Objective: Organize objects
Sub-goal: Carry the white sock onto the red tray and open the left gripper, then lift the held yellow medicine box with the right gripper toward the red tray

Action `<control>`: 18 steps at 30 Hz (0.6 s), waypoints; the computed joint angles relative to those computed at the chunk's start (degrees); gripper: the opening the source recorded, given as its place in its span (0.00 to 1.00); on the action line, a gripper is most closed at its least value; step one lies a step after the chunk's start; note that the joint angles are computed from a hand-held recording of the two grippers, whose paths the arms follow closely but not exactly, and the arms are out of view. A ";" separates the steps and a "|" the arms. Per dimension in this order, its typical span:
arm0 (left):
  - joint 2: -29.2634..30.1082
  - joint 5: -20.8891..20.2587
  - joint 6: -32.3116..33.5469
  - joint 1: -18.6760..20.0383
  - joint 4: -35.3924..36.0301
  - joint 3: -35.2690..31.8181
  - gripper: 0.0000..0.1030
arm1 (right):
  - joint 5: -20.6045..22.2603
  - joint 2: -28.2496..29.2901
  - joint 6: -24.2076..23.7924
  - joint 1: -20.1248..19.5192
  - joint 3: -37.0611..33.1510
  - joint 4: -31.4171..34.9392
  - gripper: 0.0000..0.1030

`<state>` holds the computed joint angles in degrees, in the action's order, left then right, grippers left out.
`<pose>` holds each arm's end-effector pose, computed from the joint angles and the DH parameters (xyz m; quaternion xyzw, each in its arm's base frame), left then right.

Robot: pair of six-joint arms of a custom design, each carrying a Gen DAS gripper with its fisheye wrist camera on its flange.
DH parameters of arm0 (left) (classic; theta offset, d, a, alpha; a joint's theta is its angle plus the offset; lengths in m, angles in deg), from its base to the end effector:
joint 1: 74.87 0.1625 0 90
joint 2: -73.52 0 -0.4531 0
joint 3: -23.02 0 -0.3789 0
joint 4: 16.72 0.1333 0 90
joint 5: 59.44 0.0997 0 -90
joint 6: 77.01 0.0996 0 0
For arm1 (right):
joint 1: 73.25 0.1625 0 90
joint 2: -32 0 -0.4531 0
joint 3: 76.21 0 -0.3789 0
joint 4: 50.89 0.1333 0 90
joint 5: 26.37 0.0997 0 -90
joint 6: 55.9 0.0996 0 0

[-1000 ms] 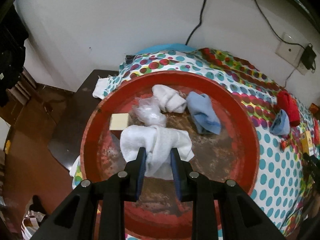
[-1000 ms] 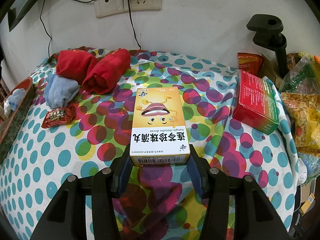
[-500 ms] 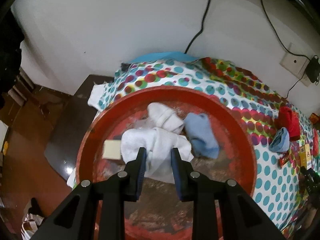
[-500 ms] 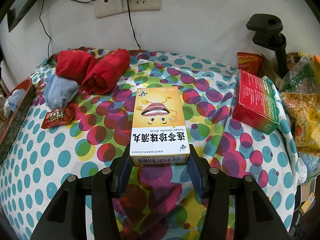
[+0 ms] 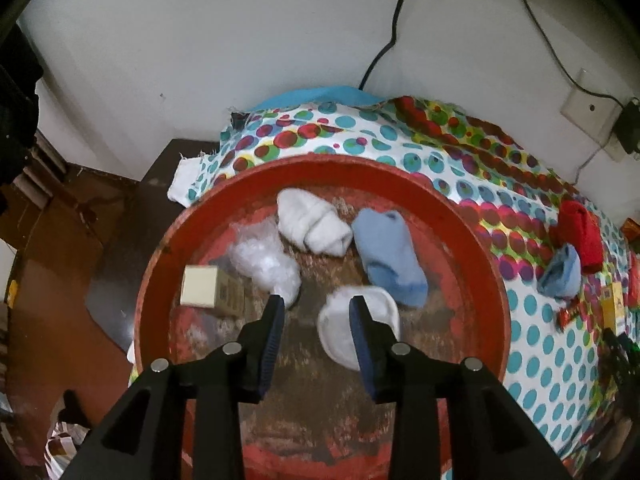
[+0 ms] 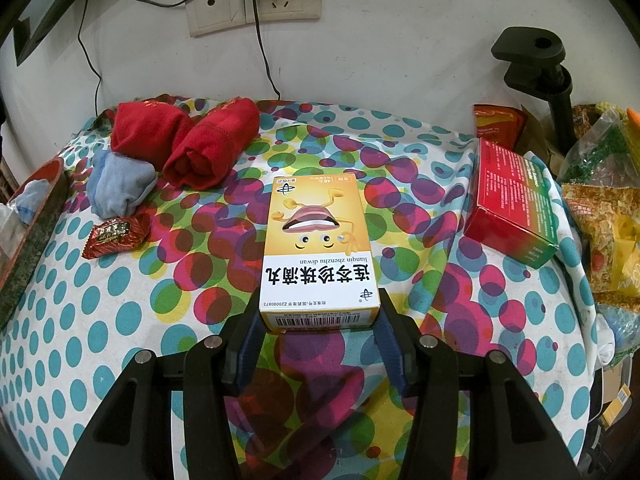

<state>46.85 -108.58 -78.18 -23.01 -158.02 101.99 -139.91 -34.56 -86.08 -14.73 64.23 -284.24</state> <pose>-0.2978 -0.7006 -0.0110 0.3000 0.8878 -0.1097 0.3315 -0.1322 -0.3950 0.2756 -0.1253 -0.8031 0.3931 0.4298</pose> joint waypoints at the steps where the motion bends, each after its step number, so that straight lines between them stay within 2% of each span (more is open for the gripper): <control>1: -0.62 -0.12 0.20 -0.12 -0.96 1.28 0.33 | 0.04 0.09 0.06 0.03 -0.03 0.00 0.48; 8: -8.20 -1.68 4.60 -2.29 -13.89 17.90 0.33 | 1.03 -0.02 -0.07 -0.33 0.52 -1.42 0.47; 12: -11.32 -1.45 6.42 -3.31 -20.14 25.42 0.33 | -1.04 0.38 -0.62 0.46 0.28 -1.94 0.47; 18: -13.58 -0.55 8.74 -4.12 -27.30 32.55 0.33 | -4.56 1.97 -1.39 1.68 -0.95 -3.06 0.47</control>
